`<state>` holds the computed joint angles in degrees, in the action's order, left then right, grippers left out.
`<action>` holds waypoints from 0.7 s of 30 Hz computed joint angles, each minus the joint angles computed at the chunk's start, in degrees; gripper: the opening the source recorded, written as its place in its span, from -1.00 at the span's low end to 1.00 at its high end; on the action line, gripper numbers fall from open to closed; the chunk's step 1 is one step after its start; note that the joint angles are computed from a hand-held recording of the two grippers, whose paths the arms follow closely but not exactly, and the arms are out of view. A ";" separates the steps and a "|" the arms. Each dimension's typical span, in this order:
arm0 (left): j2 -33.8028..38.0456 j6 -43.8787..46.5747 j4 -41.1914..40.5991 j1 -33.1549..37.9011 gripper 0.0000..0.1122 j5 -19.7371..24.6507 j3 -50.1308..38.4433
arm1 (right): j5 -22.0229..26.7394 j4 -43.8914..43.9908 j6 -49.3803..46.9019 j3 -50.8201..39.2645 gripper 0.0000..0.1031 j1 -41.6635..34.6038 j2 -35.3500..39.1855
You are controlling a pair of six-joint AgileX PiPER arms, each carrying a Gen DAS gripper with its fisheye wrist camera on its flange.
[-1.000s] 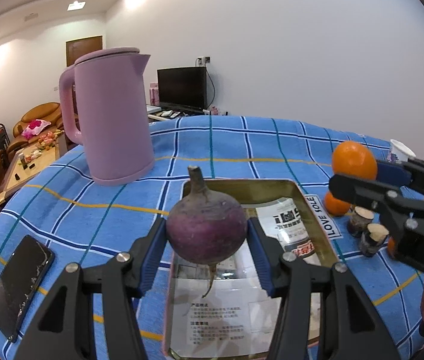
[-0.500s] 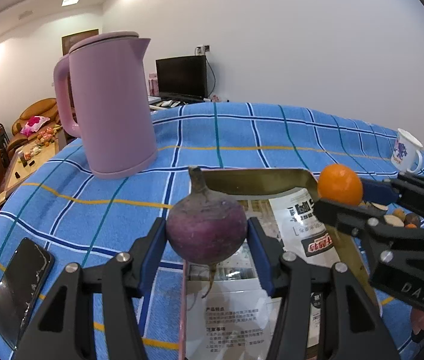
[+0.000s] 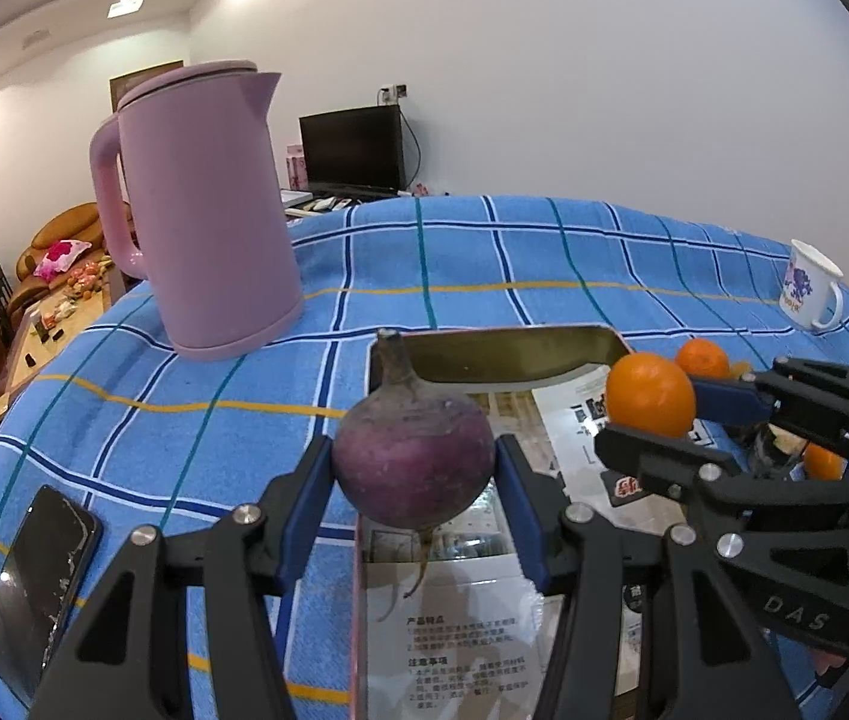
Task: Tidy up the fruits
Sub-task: 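Carry the turnip and the orange in both tools over the tin box, then open the right tool to drop the orange while the left tool releases the turnip into the box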
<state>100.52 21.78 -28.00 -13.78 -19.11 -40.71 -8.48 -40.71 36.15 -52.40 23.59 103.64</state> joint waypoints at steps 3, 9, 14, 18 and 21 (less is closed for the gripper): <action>0.00 0.07 0.30 0.04 -0.01 -0.07 0.12 | -0.21 -6.68 6.66 -0.58 -0.20 -0.40 0.62; 0.72 -0.17 1.92 0.85 0.00 -0.32 -0.34 | -0.01 -4.23 5.16 -1.18 -0.20 0.34 1.85; 1.61 0.13 3.02 2.60 0.00 0.12 -1.40 | 0.57 1.11 0.87 -2.19 -0.20 1.85 3.07; 2.75 -7.46 11.28 5.39 0.03 2.03 -2.43 | 0.24 1.86 0.53 -3.21 -0.20 2.72 4.16; 2.52 -8.20 11.90 5.76 0.03 1.21 -1.70 | -0.15 3.24 -0.99 -3.17 -0.19 3.06 4.33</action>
